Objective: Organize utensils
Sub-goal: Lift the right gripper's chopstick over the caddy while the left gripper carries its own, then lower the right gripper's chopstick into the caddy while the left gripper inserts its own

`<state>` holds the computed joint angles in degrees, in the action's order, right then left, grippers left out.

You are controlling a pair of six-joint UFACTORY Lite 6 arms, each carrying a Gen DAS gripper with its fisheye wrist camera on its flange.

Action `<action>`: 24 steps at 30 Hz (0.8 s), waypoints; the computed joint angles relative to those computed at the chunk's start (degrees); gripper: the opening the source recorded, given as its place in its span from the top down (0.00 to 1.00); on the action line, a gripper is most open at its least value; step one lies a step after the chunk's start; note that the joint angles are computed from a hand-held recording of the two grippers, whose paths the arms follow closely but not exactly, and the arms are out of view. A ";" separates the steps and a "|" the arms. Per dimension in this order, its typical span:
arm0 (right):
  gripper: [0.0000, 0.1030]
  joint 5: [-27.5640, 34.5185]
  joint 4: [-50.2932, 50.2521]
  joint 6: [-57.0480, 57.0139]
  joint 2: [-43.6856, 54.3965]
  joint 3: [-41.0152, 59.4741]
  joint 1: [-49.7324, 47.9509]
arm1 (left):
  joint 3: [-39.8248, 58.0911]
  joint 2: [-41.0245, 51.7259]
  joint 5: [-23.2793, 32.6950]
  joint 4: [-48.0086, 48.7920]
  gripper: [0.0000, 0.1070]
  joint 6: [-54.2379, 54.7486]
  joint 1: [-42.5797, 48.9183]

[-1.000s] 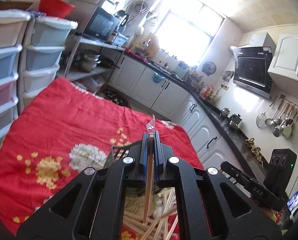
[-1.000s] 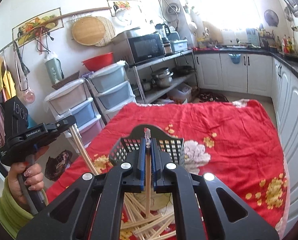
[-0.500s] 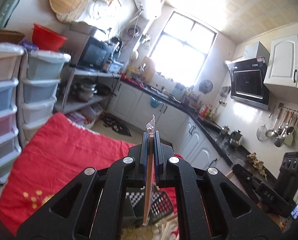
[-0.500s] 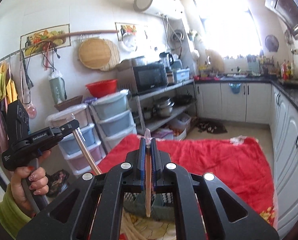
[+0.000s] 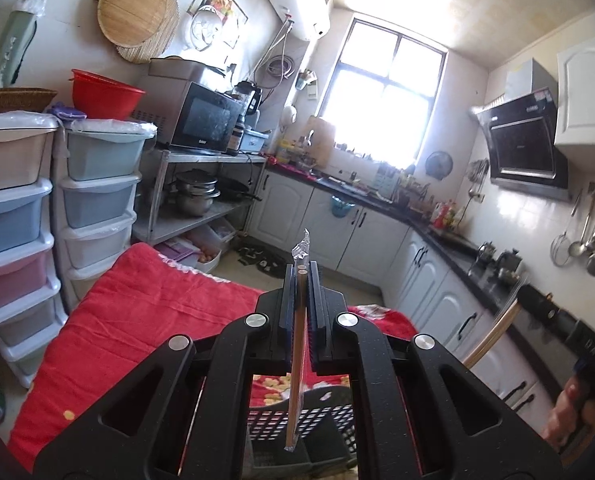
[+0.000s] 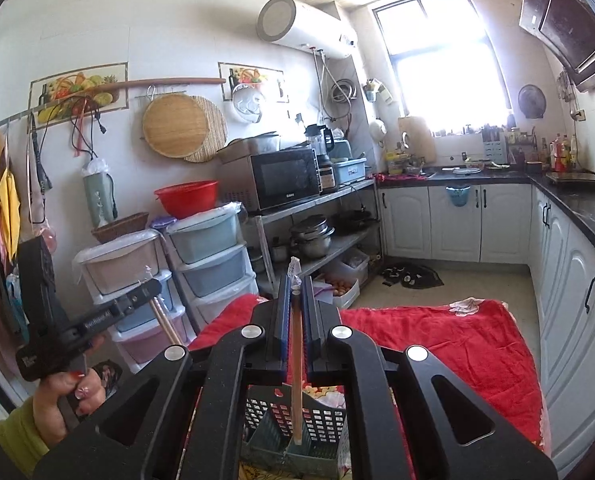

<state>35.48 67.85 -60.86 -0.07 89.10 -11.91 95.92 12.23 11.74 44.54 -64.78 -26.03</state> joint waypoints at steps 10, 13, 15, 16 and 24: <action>0.95 -5.47 -2.41 0.44 1.66 -3.80 3.70 | -3.48 1.94 -1.09 12.51 0.98 -11.55 0.37; 0.95 -6.59 -2.84 0.71 2.08 -5.36 4.52 | -4.38 2.41 -1.36 15.23 0.97 -14.06 0.29; 0.95 -6.88 -2.63 0.11 2.22 -6.22 4.39 | -4.97 2.62 -1.53 16.96 0.97 -15.68 0.20; 0.94 -7.36 -2.46 -0.14 2.23 -6.90 4.60 | -5.57 2.60 -1.67 18.55 0.97 -17.20 0.10; 0.94 -10.23 -4.71 2.10 2.57 -8.80 6.86 | -7.86 2.32 -1.59 25.19 0.97 -23.49 -0.26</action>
